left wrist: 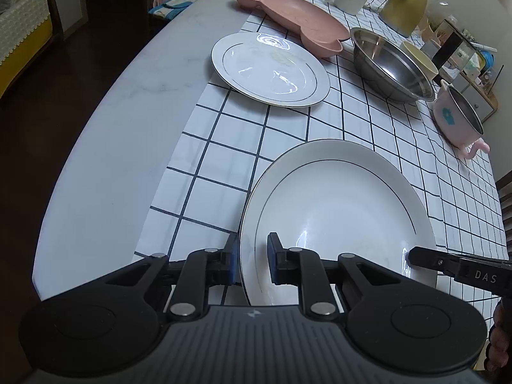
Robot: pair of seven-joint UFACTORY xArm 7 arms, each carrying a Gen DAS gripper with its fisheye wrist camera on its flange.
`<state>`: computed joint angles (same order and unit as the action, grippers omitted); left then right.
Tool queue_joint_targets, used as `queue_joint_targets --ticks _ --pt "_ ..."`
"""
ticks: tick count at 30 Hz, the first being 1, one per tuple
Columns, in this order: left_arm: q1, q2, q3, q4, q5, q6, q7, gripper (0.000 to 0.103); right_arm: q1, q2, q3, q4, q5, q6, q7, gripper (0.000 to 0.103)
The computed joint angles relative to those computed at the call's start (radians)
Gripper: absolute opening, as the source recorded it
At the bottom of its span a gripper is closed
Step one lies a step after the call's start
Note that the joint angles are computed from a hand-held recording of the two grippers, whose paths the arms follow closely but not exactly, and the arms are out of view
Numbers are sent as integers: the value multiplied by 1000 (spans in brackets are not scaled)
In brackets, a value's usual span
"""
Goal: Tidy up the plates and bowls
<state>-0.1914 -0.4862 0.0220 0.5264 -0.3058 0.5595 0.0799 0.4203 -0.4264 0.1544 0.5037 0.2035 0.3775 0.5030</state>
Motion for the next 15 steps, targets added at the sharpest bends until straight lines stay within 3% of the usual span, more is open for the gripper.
queue_joint_targets --ticks 4,15 --pt "3 5 10 7 6 10 16 18 -53 -2 55 27 -80 46 72 20" --pt "13 -20 34 26 -3 14 79 18 -133 -49 143 74 -295 169 247 30"
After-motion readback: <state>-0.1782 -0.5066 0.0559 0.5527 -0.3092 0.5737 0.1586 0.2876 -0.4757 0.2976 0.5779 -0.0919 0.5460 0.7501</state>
